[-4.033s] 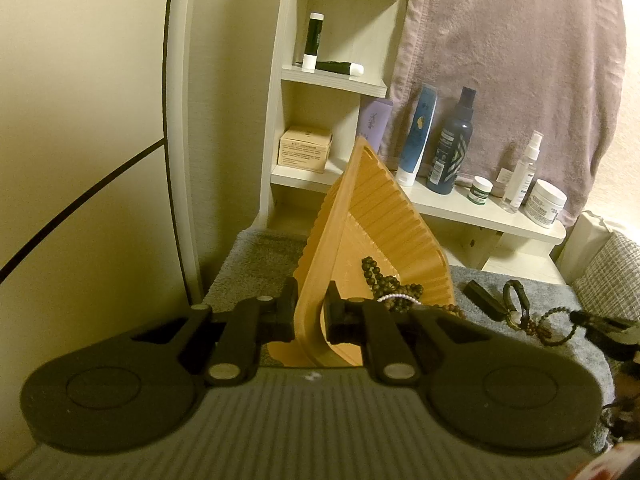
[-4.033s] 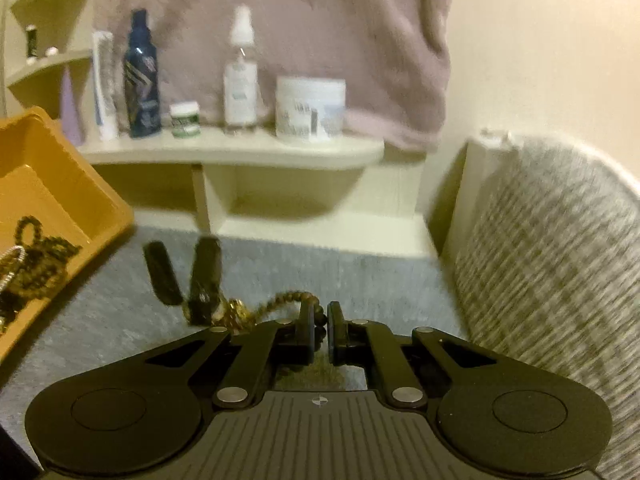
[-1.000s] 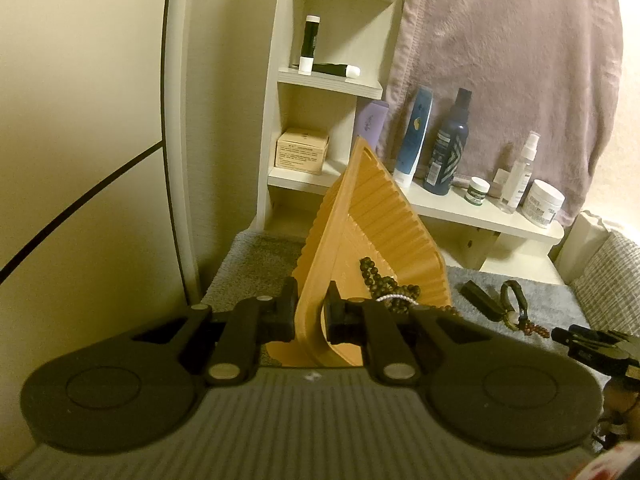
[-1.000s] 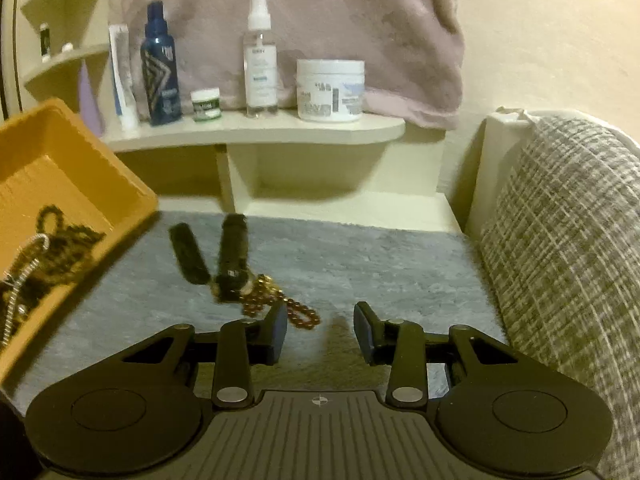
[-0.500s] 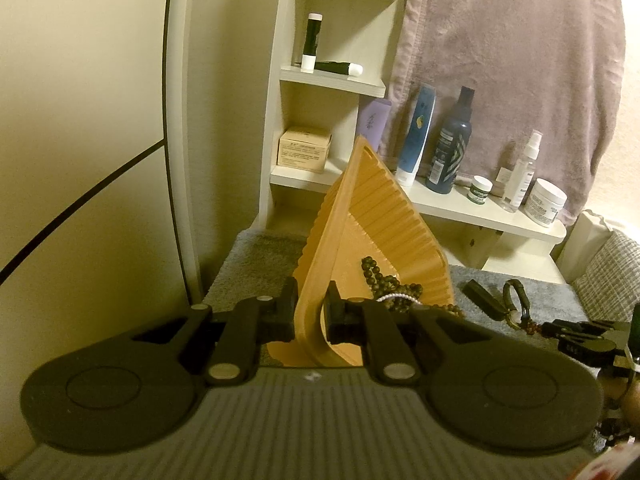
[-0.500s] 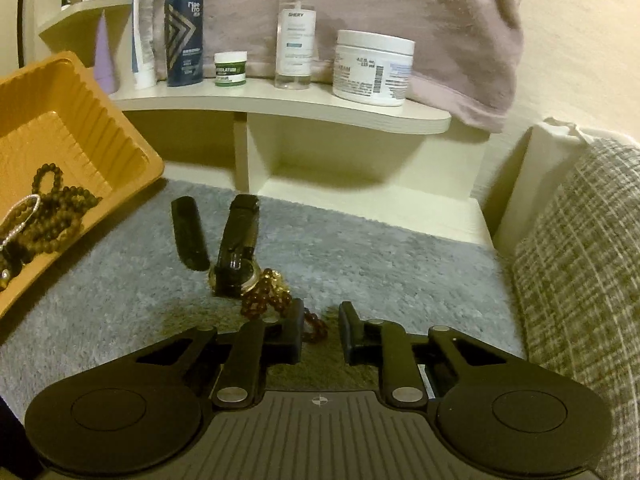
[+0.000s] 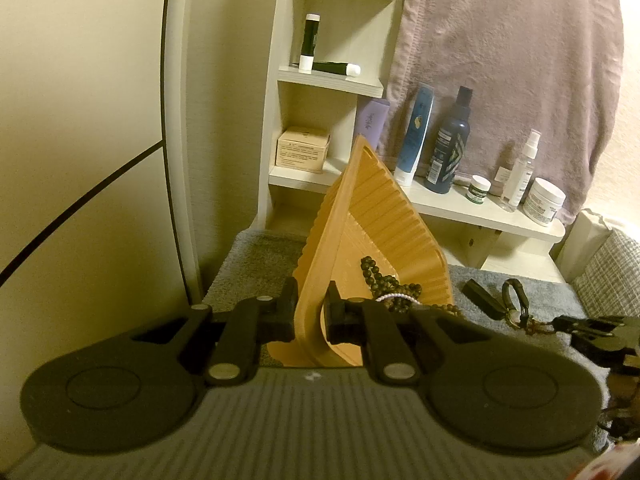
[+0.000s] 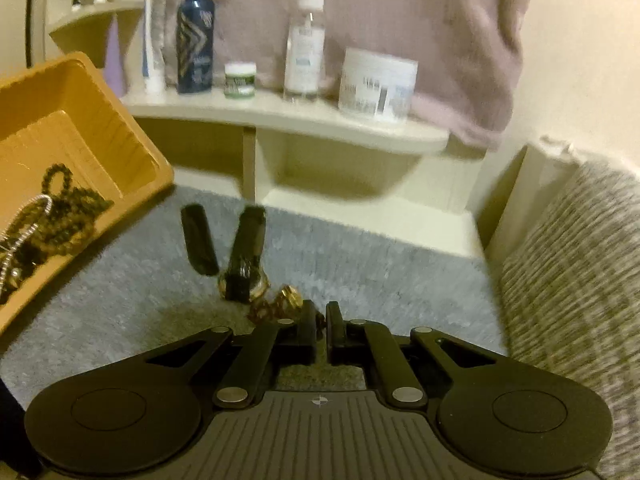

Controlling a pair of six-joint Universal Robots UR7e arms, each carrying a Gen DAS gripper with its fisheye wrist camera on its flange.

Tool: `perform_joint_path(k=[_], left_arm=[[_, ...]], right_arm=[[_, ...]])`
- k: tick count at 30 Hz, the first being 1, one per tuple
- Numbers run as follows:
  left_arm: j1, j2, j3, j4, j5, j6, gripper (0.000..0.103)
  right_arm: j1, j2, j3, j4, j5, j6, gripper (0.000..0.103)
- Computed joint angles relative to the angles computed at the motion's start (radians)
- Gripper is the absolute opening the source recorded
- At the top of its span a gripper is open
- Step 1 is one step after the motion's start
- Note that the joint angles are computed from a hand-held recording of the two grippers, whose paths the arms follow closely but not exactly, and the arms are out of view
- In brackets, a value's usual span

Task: Organize jewelry
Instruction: 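Return the right gripper and grasp the remaining brown beads by the black clip, then carry the brown beads into the orange tray and open the right gripper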

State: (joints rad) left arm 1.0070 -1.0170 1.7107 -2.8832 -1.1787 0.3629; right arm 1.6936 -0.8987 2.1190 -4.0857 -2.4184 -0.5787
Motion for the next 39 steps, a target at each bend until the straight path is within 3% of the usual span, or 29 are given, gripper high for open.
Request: perform_joint_path(k=[6,13,18,24,29,39], left_arm=[[-0.001,0.0,0.0,0.001,0.0,0.0,0.011],[-0.001,0.0,0.0,0.0,0.001,0.0,0.011],[-0.002,0.0,0.0,0.0,0.0,-0.001,0.011],[-0.002,-0.001,0.001,0.0,-0.001,-0.002,0.011],[-0.004,-0.003,0.002,0.001,-0.001,-0.004,0.011],[-0.005,-0.005,0.006,-0.002,-0.005,-0.005,0.011]], right_arm=[[0.05,-0.009,0.001,-0.092,-0.013,-0.093,0.004],[0.093,-0.044,0.004,-0.118,-0.004,-0.15,0.004],[0.109,-0.059,0.004,-0.099,0.028,-0.154,0.004],[0.125,-0.07,0.003,-0.033,0.087,-0.1,0.004],[0.141,-0.075,-0.01,0.054,0.171,-0.076,0.004],[0.168,-0.068,-0.07,0.328,0.414,-0.018,0.004]])
